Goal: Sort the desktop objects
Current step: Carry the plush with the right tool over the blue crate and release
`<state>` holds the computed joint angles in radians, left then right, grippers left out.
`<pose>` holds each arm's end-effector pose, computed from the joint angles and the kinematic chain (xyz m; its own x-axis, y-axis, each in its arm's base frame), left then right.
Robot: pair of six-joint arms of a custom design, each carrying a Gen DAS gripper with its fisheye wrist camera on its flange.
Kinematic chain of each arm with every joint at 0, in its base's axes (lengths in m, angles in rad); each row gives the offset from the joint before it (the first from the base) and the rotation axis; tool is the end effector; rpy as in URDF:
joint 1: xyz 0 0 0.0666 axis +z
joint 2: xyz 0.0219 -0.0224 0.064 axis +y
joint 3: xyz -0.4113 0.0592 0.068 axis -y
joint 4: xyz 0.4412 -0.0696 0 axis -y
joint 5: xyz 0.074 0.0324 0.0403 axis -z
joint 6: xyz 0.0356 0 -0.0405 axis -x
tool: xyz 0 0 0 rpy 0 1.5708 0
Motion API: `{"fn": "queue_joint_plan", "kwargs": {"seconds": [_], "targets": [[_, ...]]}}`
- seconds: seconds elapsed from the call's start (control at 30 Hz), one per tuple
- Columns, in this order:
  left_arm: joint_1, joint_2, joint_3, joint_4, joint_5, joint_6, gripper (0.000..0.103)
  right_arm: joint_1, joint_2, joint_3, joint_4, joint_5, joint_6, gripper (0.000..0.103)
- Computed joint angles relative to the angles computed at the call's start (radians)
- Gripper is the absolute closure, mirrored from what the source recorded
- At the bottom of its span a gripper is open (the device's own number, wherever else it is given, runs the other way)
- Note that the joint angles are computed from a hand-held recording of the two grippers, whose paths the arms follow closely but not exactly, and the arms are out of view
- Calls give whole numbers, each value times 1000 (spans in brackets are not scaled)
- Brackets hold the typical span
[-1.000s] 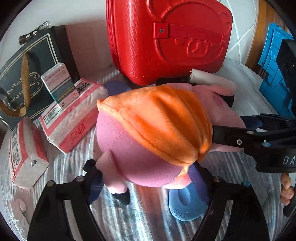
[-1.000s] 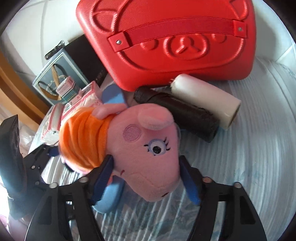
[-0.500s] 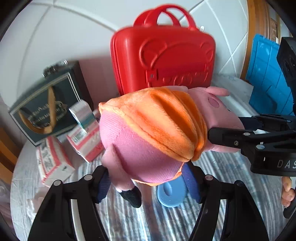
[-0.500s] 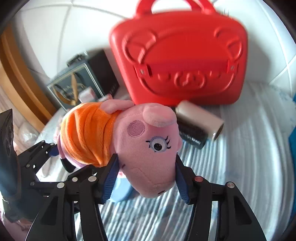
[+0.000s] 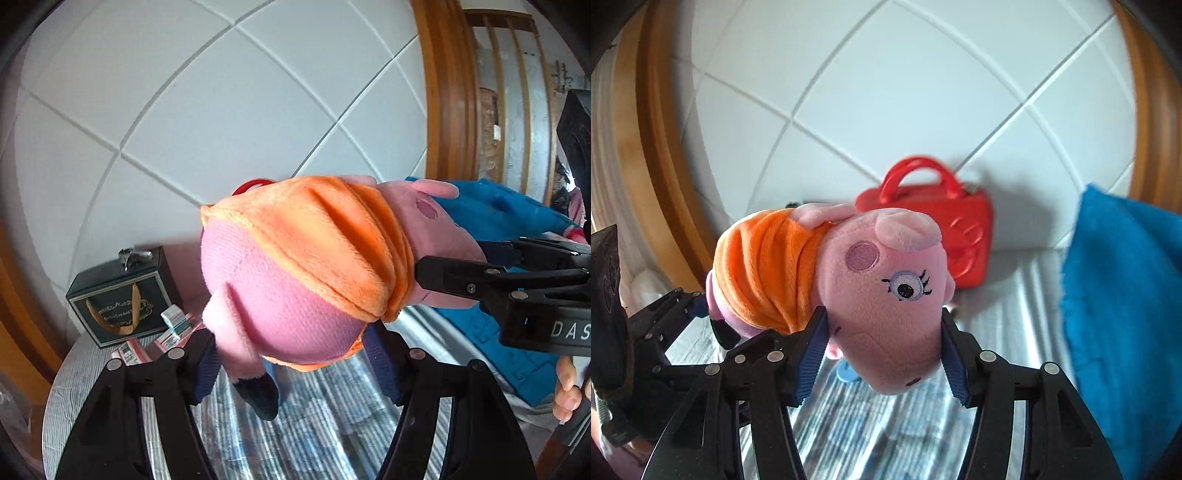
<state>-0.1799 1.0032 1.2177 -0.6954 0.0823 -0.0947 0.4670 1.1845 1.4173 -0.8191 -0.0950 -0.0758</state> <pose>0.3794 -0.0724 0.5571 -0.4294 0.1739 -0.8862 0.2919 0.9553 0.0460 0.4007 0.2054 0.5783 -0.5319 -0.1838 -0.8266 -0.4798 0.8697 0.1154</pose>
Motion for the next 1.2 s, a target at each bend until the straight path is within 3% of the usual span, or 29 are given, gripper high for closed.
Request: {"fn": "queue_joint_plan", "kwargs": {"seconds": [0.17,0.27,0.37,0.57,0.73,0.83,0.93,1.07,1.2], "targets": [[-172,-50,43,-8,-17,37,35,-54,-177,-38,-64,92,0,46],[-339,-38,82,-3,-121,70,35,-144,-255,-45,-97,80,22,46],[-492,22,143,-2,-231,109,35,-313,-308,-51,-123,-22,69,46],[-726,231,337,-35,-417,206,34,-757,-263,10,-177,-377,257,46],[-804,437,562,-191,-464,280,33,-1004,-120,110,-264,-572,386,45],[-820,556,708,-330,-430,333,32,-1087,-45,149,-302,-614,422,43],[-832,621,783,-395,-418,373,31,-1137,1,164,-316,-609,425,41],[-858,665,838,-450,-509,395,31,-1172,32,172,-287,-605,412,40],[-880,666,856,-488,-553,435,26,-1166,35,176,-263,-588,421,19]]}}
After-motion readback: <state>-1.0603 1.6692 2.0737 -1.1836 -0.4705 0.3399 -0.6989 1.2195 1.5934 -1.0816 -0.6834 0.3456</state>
